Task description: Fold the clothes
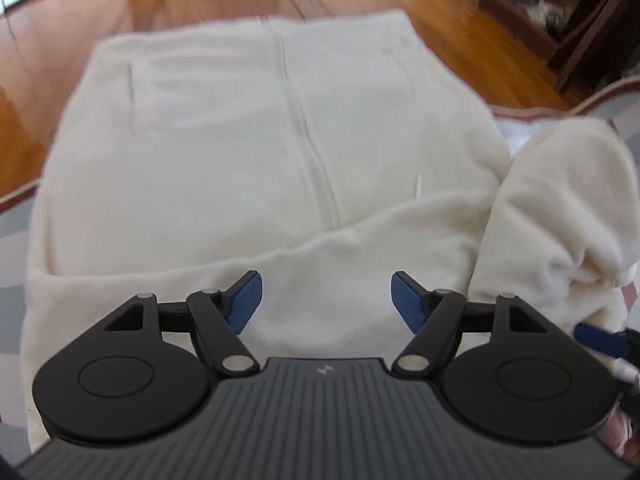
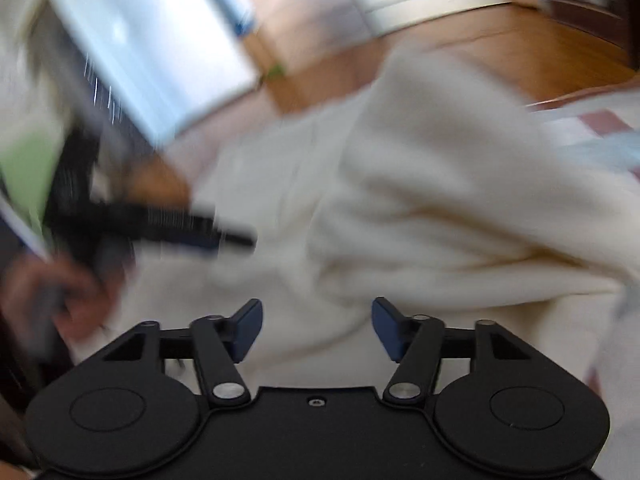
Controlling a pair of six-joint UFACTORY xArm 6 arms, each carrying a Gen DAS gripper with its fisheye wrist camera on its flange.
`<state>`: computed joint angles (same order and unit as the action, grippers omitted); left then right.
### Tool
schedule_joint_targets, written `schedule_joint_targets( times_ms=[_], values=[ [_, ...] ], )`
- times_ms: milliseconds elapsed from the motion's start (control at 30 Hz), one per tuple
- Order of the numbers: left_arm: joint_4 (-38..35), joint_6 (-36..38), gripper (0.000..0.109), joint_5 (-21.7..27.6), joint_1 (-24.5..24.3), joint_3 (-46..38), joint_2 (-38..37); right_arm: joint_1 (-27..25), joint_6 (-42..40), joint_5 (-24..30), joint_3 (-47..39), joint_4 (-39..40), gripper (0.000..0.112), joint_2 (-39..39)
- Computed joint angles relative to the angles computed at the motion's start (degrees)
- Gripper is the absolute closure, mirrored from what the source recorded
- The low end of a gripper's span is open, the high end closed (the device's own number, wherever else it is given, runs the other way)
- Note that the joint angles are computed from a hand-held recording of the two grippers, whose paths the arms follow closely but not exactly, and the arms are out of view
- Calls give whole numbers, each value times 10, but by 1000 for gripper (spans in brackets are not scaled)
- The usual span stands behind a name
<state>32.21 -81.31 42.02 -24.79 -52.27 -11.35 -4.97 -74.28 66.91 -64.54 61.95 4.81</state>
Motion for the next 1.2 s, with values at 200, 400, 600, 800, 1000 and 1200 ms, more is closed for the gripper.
schedule_joint_targets(
  times_ms=[200, 400, 600, 800, 1000, 1200],
  values=[
    [36, -41, 36, 2, -12, 20, -35, 22, 137, -232, 29, 35, 40, -18],
    [32, -40, 35, 22, -18, 61, -83, 63, 136, -383, -8, 37, 23, 55],
    [27, -45, 35, 18, -10, 112, -135, 46, 149, -286, -120, 65, 66, 146],
    [-20, -37, 35, -36, 14, 158, -174, 6, 63, -75, -78, 231, 99, 71],
    [47, -84, 35, -50, 4, 170, -201, 27, 57, -2, -59, 221, 100, 7],
    [130, -176, 31, 25, -16, 195, -276, 60, 135, 140, -47, 234, 99, -15]
  ],
)
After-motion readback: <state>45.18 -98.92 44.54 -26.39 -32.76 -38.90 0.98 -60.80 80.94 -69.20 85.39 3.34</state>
